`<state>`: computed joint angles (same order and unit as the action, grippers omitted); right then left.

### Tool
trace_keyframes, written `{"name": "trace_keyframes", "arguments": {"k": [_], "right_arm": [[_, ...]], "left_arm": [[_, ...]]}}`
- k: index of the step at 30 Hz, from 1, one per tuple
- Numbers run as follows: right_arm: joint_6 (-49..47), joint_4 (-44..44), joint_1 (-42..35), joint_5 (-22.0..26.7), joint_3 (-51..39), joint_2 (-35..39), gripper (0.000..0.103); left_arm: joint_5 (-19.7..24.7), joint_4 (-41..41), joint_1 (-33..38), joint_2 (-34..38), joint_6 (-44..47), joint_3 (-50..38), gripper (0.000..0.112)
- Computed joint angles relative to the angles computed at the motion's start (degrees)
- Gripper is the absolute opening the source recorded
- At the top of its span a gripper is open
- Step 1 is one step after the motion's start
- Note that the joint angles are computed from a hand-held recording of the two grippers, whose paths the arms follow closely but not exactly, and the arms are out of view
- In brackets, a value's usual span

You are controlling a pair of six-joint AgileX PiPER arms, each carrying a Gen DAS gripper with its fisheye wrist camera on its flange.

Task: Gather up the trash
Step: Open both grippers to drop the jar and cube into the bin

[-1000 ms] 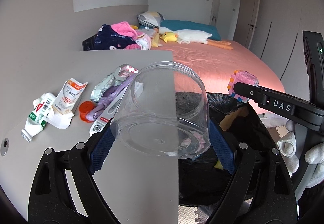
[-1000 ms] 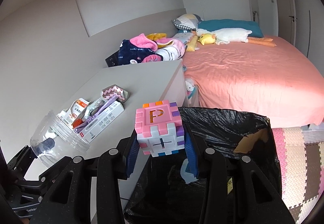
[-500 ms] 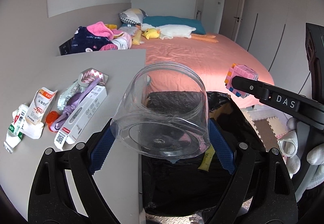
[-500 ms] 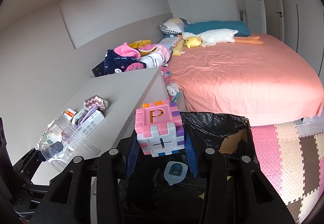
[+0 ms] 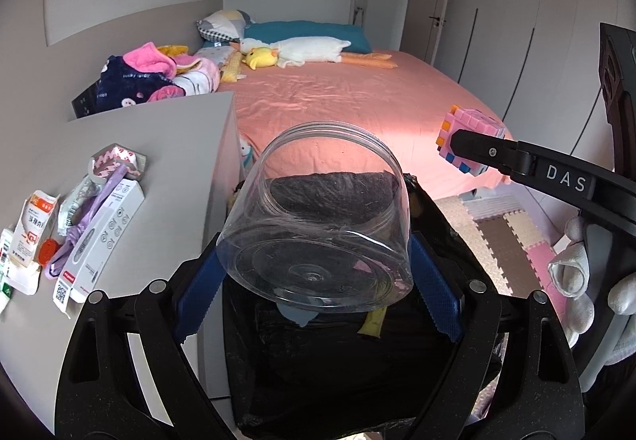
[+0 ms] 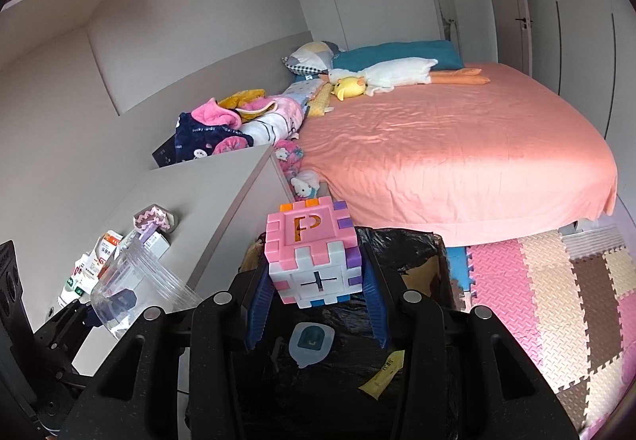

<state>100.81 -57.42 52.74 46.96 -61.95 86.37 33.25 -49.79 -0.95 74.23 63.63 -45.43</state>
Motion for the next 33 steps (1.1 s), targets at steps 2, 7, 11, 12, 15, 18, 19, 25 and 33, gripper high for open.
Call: {"name": "trace_keyframes", "arguments": {"k": [2, 7, 11, 12, 15, 18, 19, 25, 33], "right_arm": [[0.01, 0.16, -0.44, 0.07, 0.76, -0.60, 0.043], [1.38, 0.85, -2.09, -1.08, 2.88, -2.08, 0.046], [7.31, -1.13, -1.06, 3.55, 3.35, -2.26, 0.082], [7.17, -1.12, -1.15, 3.63, 3.31, -2.26, 0.082], [7.12, -1.26, -1.36, 3.39, 3.41, -2.09, 0.082], [6.91, -1.20, -1.22, 3.02, 3.12, -1.34, 0.082], [6.72, -1.08, -1.27, 2.69, 3.02, -1.10, 0.082], [5.31, -0.11, -0.74, 2.22, 1.13, 0.94, 0.082], [2.05, 1.60, 0.80, 1.93, -5.05, 6.43, 0.082]], "left_arm": [[-0.39, 0.22, -1.29, 0.63, -0.50, -0.23, 0.086], [0.93, 4.02, -3.94, 4.22, -3.76, -2.17, 0.089], [-4.06, 6.26, -5.68, 4.50, -6.05, -0.83, 0.097], [-4.17, 6.28, -5.45, 4.57, -6.14, -0.85, 0.097], [-3.36, 4.74, -4.04, 4.63, -4.68, -0.94, 0.097], [-3.28, 4.38, -2.98, 4.19, -4.11, -0.78, 0.097], [-3.06, 4.09, -2.46, 4.13, -3.57, -0.76, 0.097], [-1.88, 2.79, 1.15, 3.63, -1.23, -0.48, 0.097], [0.44, -0.22, 8.54, 3.15, 4.15, -0.13, 0.097]]}}
